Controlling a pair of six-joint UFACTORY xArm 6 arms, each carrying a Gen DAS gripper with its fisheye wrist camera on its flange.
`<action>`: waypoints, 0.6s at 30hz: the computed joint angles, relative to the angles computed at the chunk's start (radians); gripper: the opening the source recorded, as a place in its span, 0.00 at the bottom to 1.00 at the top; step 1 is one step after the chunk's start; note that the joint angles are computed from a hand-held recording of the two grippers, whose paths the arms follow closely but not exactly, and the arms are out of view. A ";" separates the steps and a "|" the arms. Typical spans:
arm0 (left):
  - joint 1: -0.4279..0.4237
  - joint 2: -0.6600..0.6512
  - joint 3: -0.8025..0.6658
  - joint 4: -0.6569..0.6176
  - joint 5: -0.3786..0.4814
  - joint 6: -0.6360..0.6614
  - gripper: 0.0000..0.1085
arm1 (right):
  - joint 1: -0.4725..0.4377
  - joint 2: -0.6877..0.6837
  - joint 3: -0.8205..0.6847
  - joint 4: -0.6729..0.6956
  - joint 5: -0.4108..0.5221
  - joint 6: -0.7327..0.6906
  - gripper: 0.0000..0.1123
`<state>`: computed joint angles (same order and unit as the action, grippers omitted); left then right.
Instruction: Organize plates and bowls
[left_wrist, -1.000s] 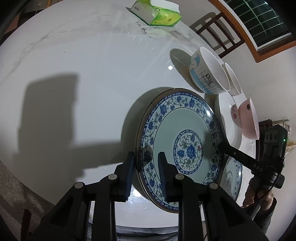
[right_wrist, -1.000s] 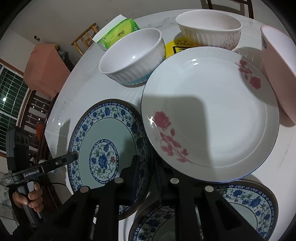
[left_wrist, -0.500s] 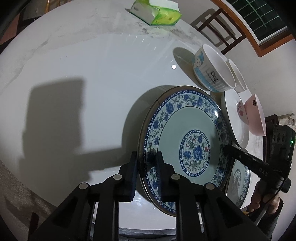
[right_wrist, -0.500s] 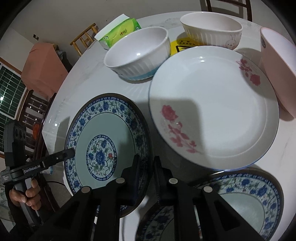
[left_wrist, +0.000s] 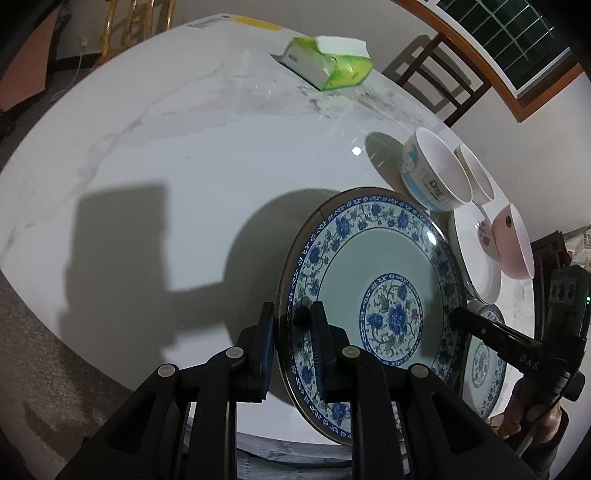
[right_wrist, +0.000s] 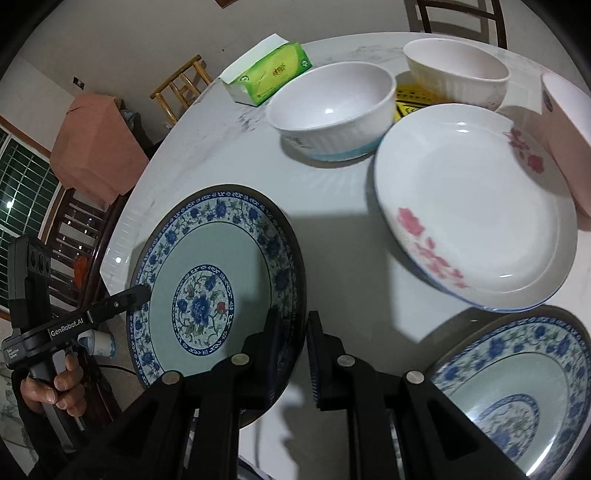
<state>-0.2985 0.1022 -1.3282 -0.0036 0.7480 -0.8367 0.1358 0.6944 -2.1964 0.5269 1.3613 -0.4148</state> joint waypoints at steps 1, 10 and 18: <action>0.003 -0.006 0.004 0.004 0.003 0.000 0.14 | 0.003 -0.010 0.016 0.003 -0.010 0.000 0.13; 0.030 -0.032 0.047 0.012 -0.011 0.023 0.14 | 0.028 -0.064 0.116 -0.002 -0.081 0.024 0.13; 0.048 -0.013 0.051 0.013 -0.021 0.060 0.14 | 0.037 -0.103 0.203 0.000 -0.137 0.051 0.13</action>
